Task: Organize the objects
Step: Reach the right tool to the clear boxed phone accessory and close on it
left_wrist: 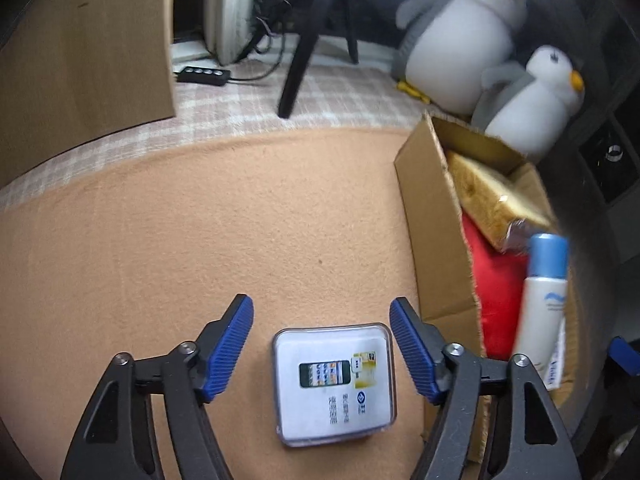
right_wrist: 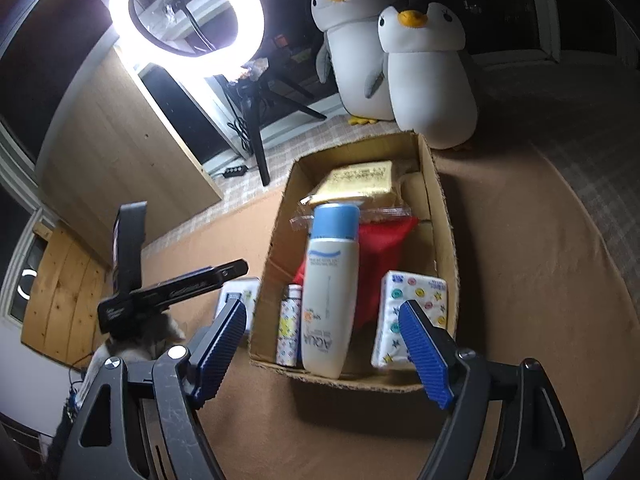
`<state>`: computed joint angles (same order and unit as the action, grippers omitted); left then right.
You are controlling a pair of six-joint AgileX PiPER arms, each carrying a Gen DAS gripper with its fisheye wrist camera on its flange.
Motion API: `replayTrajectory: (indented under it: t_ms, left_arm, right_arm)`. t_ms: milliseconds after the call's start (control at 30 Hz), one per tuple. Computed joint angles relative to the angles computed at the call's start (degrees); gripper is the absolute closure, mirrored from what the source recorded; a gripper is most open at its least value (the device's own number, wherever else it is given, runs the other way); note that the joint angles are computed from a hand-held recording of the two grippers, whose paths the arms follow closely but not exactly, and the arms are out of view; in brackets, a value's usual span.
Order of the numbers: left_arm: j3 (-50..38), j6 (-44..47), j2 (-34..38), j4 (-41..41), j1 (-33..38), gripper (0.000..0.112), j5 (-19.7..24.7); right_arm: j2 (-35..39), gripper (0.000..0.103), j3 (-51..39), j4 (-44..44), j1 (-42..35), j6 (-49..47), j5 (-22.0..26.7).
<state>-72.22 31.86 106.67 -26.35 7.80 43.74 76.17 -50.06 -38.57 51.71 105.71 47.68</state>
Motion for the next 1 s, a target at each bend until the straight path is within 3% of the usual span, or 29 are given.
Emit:
replayTrajectory:
  t_ms: [600, 1000]
  left_arm:
    - [3.6, 1.8, -1.3, 3.7, -3.4, 0.041, -3.9]
    - [11.2, 11.7, -6.6, -0.4, 4.7, 0.041, -3.9]
  right_arm:
    - [1.2, 0.028, 0.2, 3.9, -1.8, -2.2, -2.4]
    - [6.0, 0.028, -5.4, 5.6, -2.3, -7.2, -4.8]
